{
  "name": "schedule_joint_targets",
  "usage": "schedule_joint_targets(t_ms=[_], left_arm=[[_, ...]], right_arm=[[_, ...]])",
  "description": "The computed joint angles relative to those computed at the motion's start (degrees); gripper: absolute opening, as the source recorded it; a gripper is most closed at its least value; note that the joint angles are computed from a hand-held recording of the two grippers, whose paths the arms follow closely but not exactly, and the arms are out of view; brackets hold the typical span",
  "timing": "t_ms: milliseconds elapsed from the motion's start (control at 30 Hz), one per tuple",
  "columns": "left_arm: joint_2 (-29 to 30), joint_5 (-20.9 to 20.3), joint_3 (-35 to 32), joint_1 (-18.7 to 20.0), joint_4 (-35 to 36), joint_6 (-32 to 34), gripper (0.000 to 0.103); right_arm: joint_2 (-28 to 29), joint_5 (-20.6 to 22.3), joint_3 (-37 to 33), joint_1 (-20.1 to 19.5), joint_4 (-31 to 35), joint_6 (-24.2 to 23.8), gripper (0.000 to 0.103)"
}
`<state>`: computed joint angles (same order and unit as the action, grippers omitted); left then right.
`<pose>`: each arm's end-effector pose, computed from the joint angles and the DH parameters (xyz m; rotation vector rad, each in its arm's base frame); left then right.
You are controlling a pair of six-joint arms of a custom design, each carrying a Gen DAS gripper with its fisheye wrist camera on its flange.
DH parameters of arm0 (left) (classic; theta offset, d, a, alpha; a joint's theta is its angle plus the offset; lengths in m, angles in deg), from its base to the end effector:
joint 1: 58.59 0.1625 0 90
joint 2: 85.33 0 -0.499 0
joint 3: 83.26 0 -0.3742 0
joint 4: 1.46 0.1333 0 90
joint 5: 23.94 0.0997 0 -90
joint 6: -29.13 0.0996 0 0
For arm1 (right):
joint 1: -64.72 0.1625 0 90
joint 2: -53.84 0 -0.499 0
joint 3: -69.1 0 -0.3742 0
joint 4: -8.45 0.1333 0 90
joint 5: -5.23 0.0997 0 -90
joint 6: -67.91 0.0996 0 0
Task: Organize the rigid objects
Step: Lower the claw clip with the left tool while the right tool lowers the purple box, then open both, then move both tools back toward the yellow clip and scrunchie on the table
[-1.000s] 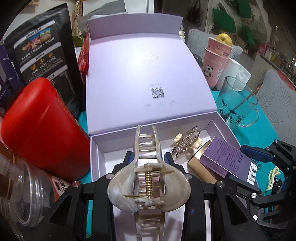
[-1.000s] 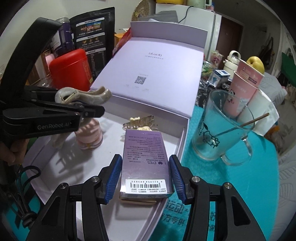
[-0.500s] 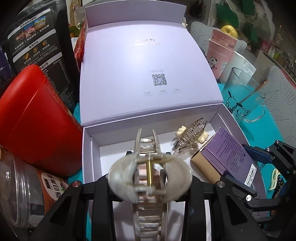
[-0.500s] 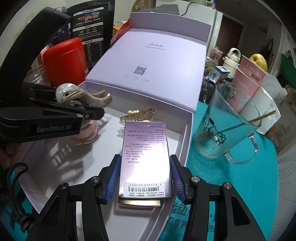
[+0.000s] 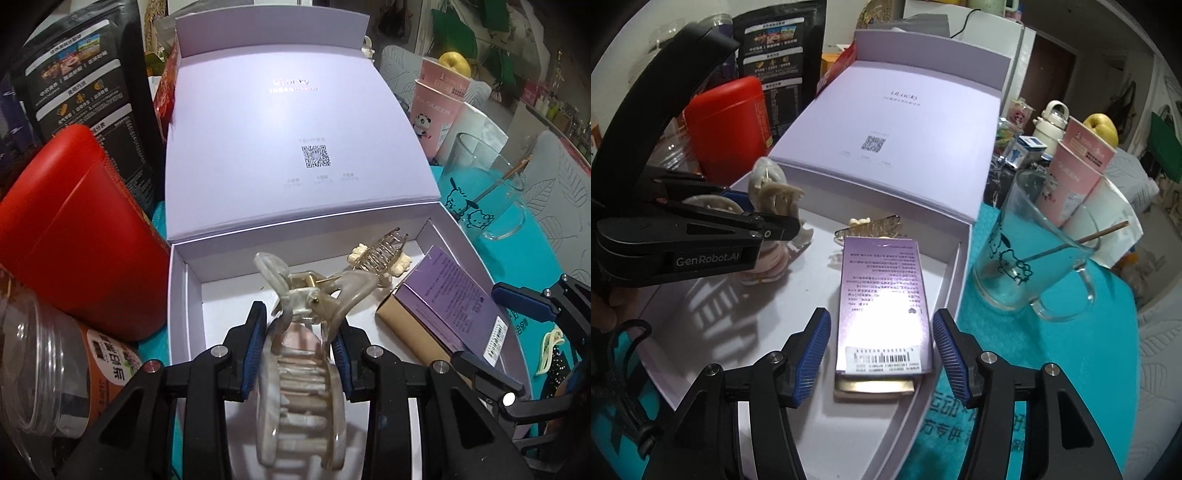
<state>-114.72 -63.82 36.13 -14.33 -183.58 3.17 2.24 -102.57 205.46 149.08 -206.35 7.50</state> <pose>-0.2381 -0.5248 -0.0269 0.3860 2.3333 -0.6831 0.0550 -0.4892 0.1725 1.0054 -2.2456 0.5408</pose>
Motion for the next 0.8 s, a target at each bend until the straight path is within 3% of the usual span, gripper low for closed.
schedule_joint_targets(t_ms=[433,733,800], left_arm=[[-1.4,5.18,4.86,-5.92,-2.36,-2.5,0.034],[-2.14,5.68,6.57,-9.16,-1.91,-5.42,0.034],[-2.35,5.68,6.67,-10.06,-0.88,-6.41,0.034]], right_arm=[[-3.6,1.29,3.68,-0.08,-2.37,1.32,0.06],[-6.72,3.79,7.51,-0.28,-5.98,1.47,0.06],[-7.7,4.64,8.28,-0.58,-6.31,1.68,0.064]])
